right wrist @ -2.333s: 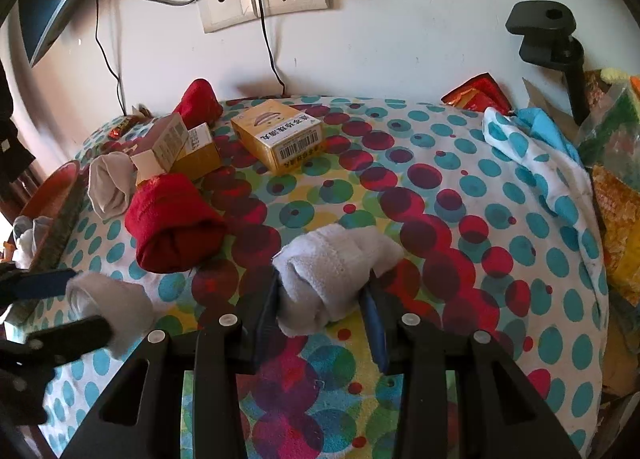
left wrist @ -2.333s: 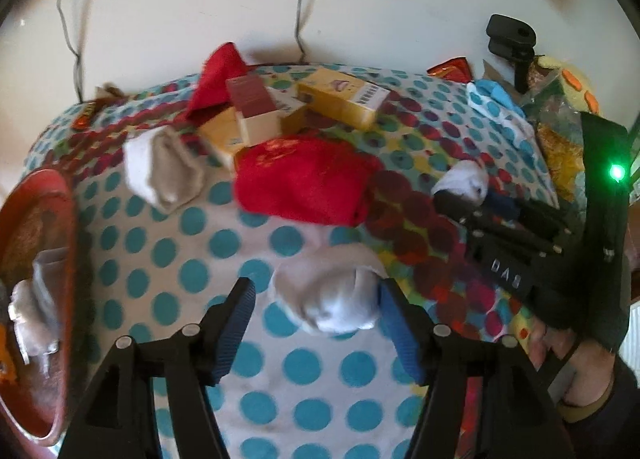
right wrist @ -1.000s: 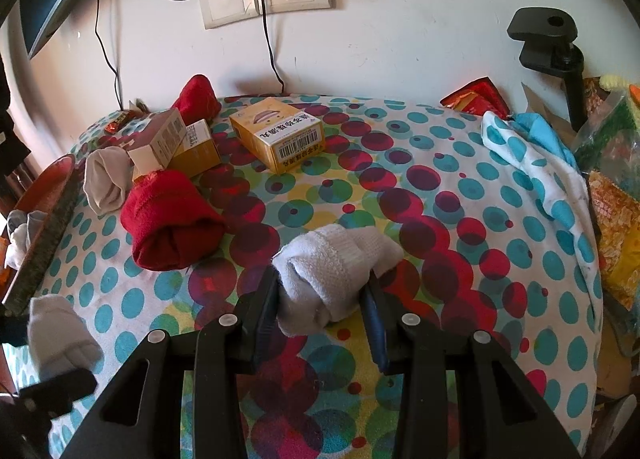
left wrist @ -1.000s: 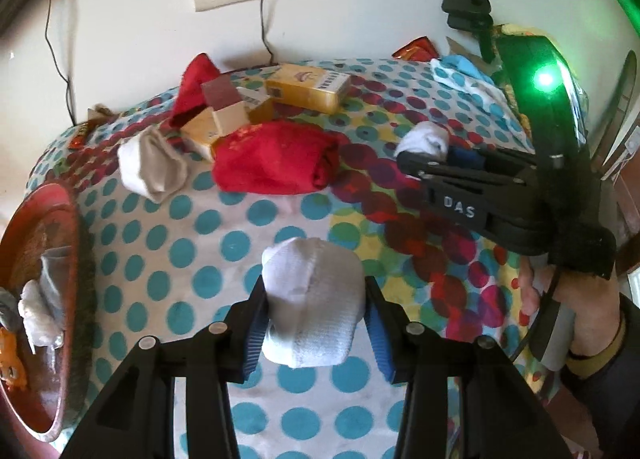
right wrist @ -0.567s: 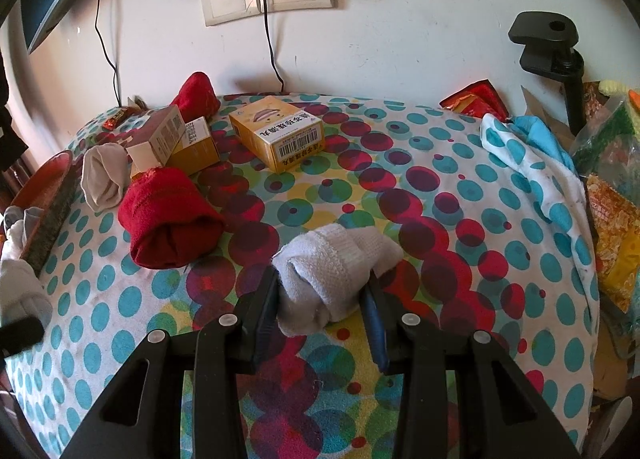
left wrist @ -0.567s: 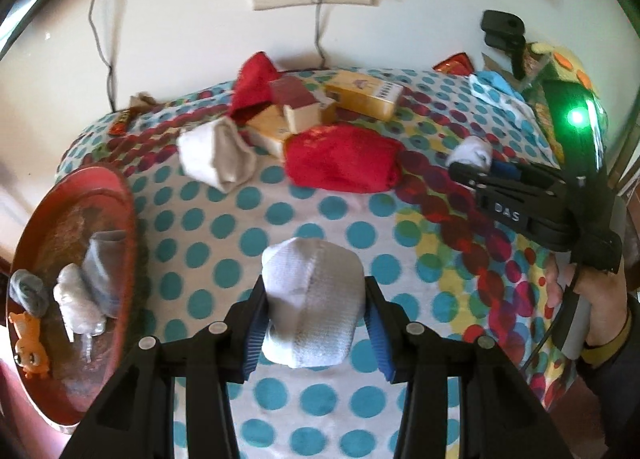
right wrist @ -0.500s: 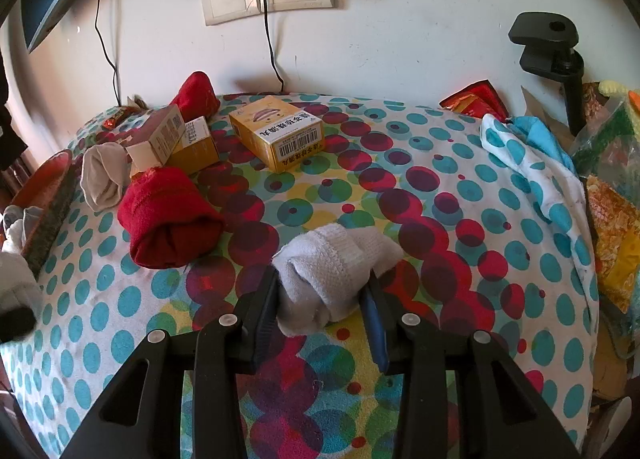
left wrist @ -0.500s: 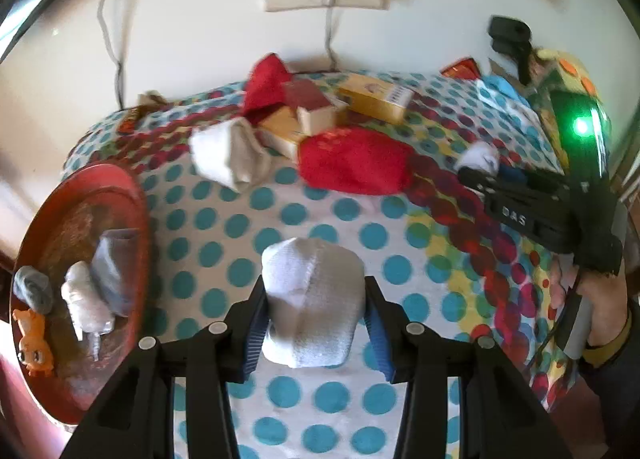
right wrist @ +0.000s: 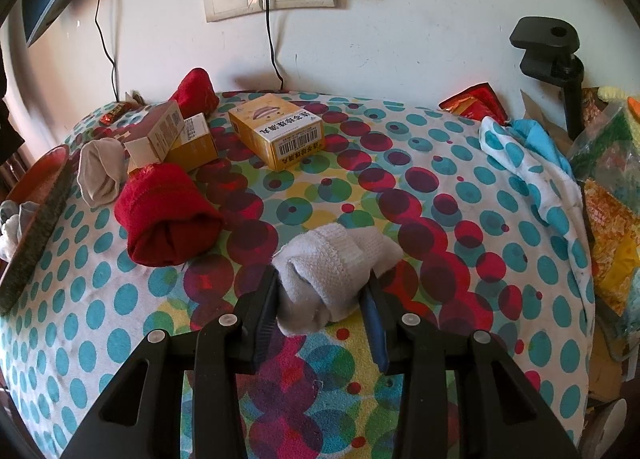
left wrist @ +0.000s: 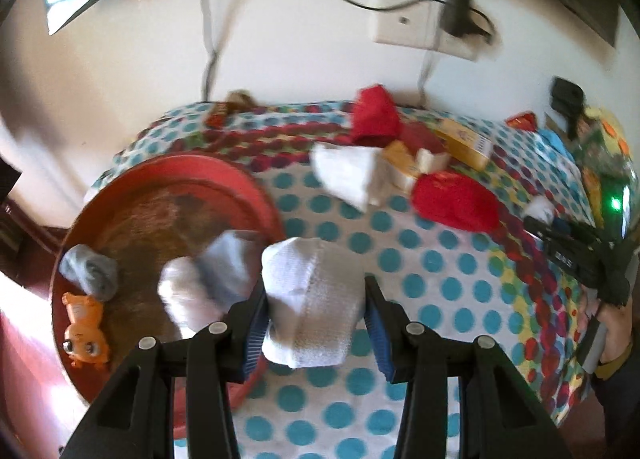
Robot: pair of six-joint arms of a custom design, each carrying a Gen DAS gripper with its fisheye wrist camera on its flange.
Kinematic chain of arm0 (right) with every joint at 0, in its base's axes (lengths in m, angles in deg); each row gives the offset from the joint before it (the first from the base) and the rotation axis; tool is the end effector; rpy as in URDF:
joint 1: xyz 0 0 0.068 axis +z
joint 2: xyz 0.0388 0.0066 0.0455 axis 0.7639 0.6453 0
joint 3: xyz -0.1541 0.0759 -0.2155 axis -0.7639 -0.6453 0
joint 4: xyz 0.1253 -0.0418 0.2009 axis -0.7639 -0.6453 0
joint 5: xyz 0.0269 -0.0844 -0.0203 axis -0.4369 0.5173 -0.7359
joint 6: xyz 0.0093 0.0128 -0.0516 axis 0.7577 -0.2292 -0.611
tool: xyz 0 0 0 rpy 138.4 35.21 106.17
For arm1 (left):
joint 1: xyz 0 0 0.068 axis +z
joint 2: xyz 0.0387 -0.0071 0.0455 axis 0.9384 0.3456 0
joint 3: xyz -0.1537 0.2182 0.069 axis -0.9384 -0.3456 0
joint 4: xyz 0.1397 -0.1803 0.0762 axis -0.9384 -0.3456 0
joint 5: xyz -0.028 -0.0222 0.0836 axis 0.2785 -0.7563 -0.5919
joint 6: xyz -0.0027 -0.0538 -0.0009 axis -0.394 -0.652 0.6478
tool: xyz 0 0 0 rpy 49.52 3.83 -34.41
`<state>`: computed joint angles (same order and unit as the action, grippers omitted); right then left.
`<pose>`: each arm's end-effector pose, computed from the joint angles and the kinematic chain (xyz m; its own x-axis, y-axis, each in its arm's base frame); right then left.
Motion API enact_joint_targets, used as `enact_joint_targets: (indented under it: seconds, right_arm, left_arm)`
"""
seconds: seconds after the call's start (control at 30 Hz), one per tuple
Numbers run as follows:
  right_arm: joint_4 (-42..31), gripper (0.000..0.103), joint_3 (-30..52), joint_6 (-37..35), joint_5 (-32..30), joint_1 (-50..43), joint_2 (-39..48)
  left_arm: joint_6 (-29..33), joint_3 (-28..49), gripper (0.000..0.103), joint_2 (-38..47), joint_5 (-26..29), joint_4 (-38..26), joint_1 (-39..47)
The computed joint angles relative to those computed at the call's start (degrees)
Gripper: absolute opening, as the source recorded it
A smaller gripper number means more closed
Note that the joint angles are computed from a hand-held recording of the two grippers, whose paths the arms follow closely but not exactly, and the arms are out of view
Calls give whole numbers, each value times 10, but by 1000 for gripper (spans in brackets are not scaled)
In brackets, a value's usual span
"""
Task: Organize objects
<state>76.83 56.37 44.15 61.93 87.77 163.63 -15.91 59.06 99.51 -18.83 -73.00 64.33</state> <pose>0.2484 0.1670 0.0991 -0.6365 0.4344 -0.6373 0.5406 0.8406 0.0329 0.3972 -0.0488 0.1802 -0.6227 0.5385 -0.5676 0.6408 0.7673 0.0250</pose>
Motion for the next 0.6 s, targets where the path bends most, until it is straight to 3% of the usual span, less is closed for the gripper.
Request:
enact_joint_targets:
  seconds: [0.6]
  right_arm:
    - [-40,37,33,2,6,2,25]
  left_arm:
    - [1,212,45,142,-22,-82,119]
